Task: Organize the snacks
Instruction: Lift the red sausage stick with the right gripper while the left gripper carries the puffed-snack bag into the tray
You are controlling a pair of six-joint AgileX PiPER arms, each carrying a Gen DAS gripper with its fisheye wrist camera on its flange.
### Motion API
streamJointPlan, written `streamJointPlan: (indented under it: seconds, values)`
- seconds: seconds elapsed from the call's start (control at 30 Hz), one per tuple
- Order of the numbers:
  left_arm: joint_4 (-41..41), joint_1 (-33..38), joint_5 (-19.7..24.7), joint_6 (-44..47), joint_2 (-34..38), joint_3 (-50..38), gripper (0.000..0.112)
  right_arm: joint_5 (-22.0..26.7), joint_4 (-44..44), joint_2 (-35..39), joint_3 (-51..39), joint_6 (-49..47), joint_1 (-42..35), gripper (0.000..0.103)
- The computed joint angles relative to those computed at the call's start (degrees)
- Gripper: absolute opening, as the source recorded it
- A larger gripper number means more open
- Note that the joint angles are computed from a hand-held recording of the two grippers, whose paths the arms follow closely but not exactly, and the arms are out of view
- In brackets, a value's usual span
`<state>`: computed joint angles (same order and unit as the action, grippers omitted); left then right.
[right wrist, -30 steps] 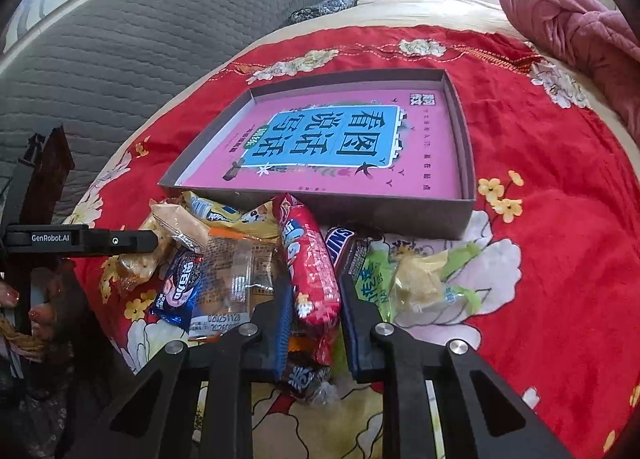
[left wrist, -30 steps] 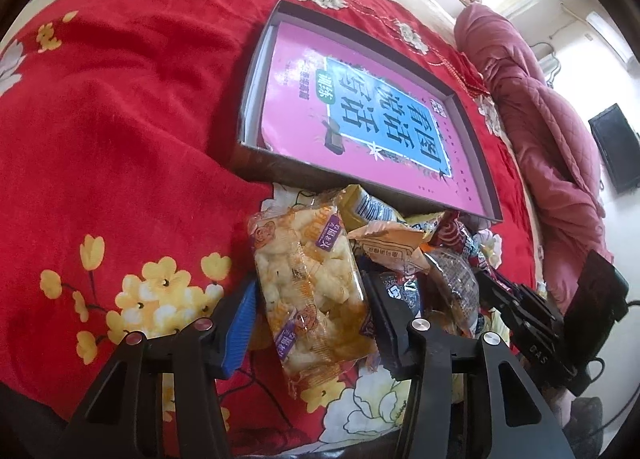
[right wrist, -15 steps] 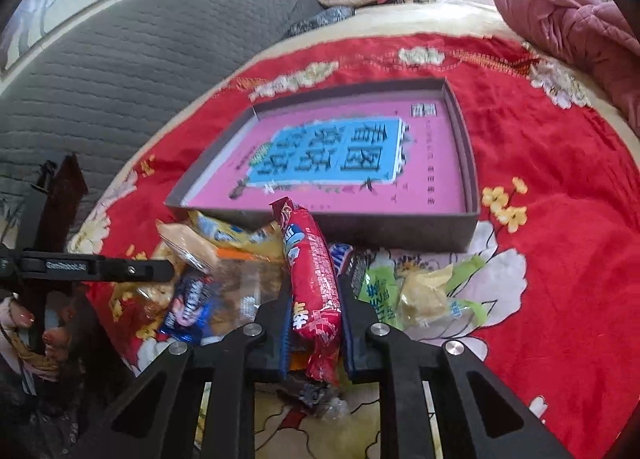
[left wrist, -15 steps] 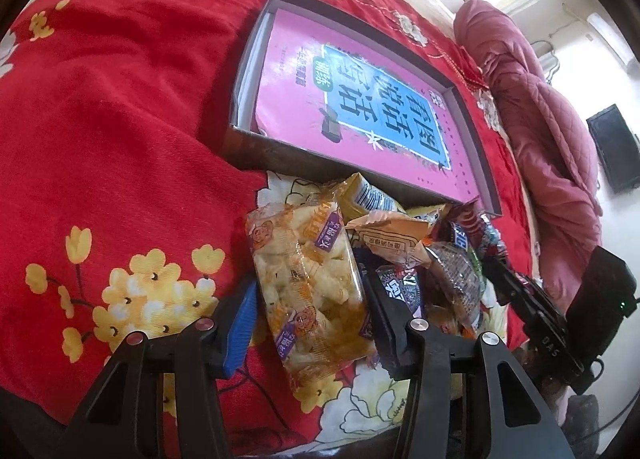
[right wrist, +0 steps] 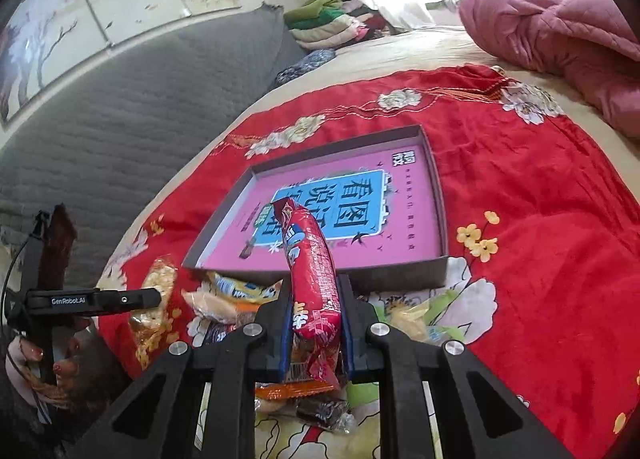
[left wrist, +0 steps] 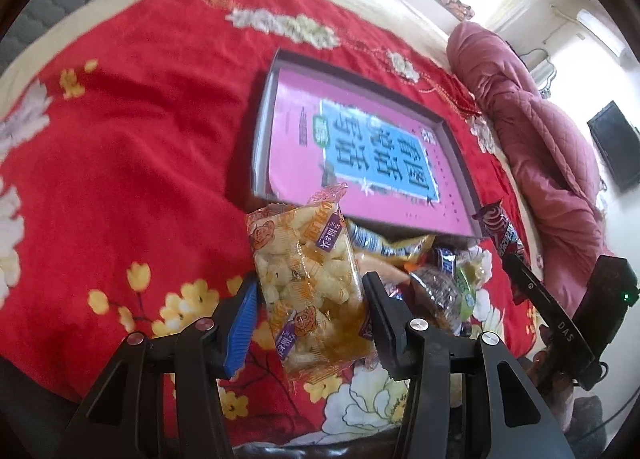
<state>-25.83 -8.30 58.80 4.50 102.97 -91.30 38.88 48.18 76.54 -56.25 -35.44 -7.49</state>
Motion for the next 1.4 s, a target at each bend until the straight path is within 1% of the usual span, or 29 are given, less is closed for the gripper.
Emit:
streamJointPlan:
  seconds: [0.23,0.33,0.47,0.53,0.57,0.6,0.63,0.67,0.7,0.73,0.77,0.83,0.87,0.9,0.97,1.07,1.13,1.23,1.4]
  values:
    - [2.1,-1.4,-0.4,-2.0,2.2,-4.3,0.053,-1.1,1.5,2.0,-1.2,1.1,-1.1,0.019]
    - [2.7,-1.8,-0.5,-2.7,3.5,-6.3,0.053,-2.3,1.3,2.7,-2.0,1.7,-0.3,0.019]
    - [3.3,-2.5,-0.9,-3.7,4.8,-8.2,0.049,-4.4,-0.4,4.2,-3.2,3.8,1.4,0.019]
    - [4.1,-3.3,-1.2,-4.3,5.4,-9.1,0.045,-5.4,-0.9,5.1,-4.0,5.1,2.0,0.019]
    - [4.1,-3.5,-1.4,-4.3,5.9,-9.8,0.036,-5.8,-0.3,5.7,-4.3,5.0,2.2,0.019]
    - [3.8,-3.6,-1.6,-4.1,6.3,-10.4,0.032,-6.3,-0.5,6.0,-4.5,5.4,2.4,0.019]
    - [4.1,-3.9,-1.7,-4.3,6.8,-11.0,0.032,-6.7,-0.5,6.6,-4.8,5.7,2.8,0.019]
    - [6.4,-4.8,-1.7,-5.2,8.0,-12.2,0.032,-6.9,-0.2,7.1,-5.1,5.5,3.0,0.019]
    - [8.4,-5.4,-1.0,-6.1,9.0,-13.4,0.027,-7.0,0.0,7.4,-5.3,5.5,3.1,0.019]
    - [8.5,-5.4,0.2,-6.5,10.2,-14.4,0.024,-7.0,0.7,7.8,-5.4,5.0,3.2,0.019]
    - [6.4,-4.7,2.3,-6.6,11.7,-15.6,0.023,-6.9,0.9,8.1,-5.6,4.8,3.3,0.019]
    - [4.1,-3.7,3.5,-5.6,11.8,-15.2,0.023,-6.6,1.4,8.4,-5.7,4.1,3.3,0.019]
    - [3.4,-3.4,3.1,-4.5,10.8,-13.9,0.027,-6.5,1.9,8.3,-5.5,3.5,3.2,0.019]
    - [2.7,-3.1,2.7,-3.1,9.6,-12.7,0.042,-6.6,2.2,8.2,-5.3,3.3,3.1,0.019]
    - [1.5,-2.9,2.3,-0.3,7.2,-9.9,0.064,-6.1,3.7,8.3,-5.1,1.9,2.6,0.019]
    - [0.6,-3.1,2.7,1.9,4.8,-6.6,0.065,-5.6,4.5,8.8,-5.1,1.6,2.0,0.019]
    - [2.0,-4.0,2.4,2.5,3.5,-4.7,0.069,-5.6,4.5,8.7,-4.9,1.7,1.9,0.019]
    - [6.1,-6.3,2.4,0.9,3.7,-4.0,0.069,-6.0,4.2,8.5,-4.8,2.2,2.0,0.019]
    - [8.3,-8.0,1.6,0.3,3.6,-2.3,0.069,-7.4,2.0,9.0,-5.2,3.6,2.6,0.019]
